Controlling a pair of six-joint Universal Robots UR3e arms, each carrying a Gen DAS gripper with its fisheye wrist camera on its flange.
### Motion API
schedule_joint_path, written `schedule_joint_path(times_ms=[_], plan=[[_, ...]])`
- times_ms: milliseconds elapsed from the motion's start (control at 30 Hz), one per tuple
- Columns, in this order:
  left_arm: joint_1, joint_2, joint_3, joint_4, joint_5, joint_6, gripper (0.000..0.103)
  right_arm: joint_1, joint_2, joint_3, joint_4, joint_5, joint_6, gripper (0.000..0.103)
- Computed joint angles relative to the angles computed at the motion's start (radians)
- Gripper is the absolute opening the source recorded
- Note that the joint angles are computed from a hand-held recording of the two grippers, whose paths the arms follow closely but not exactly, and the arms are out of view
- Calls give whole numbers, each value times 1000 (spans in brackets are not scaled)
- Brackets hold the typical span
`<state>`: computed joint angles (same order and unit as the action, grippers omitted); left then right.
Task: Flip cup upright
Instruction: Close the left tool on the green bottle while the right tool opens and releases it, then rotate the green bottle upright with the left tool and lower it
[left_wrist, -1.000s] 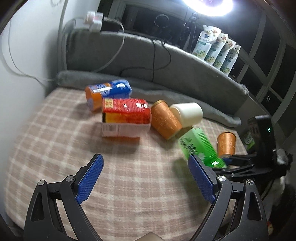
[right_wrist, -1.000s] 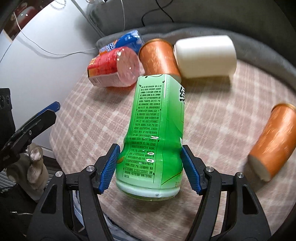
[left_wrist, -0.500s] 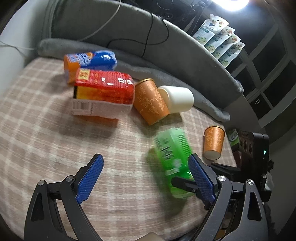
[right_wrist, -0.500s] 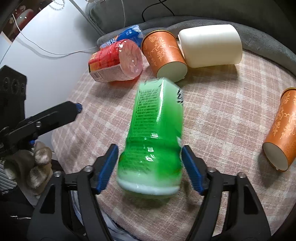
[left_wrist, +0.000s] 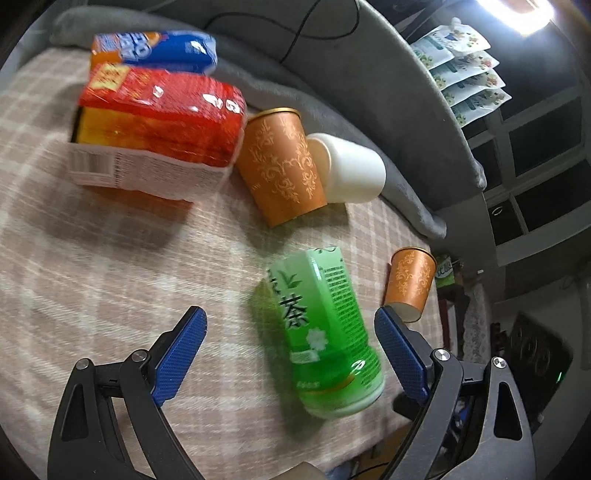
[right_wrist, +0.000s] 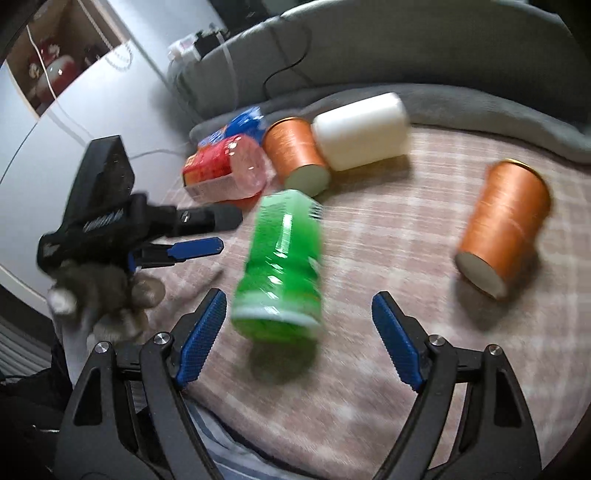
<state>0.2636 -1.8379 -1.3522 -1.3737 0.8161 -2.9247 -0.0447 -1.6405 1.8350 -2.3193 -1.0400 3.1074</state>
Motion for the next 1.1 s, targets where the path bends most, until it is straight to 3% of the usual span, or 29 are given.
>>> schedule_joint_path(times_ms=[267,800,1100], plan=[[-40,-94,78,-9,-9,-65,90,-139,-250,221,29,24,-6,84],[-67,-168,149,-57,-34,-89,63,-154,-258,258,-6,-2,13,84],[-81,-119,107,16,-20,-74,61,-176,-278,279,0,1,18,84]])
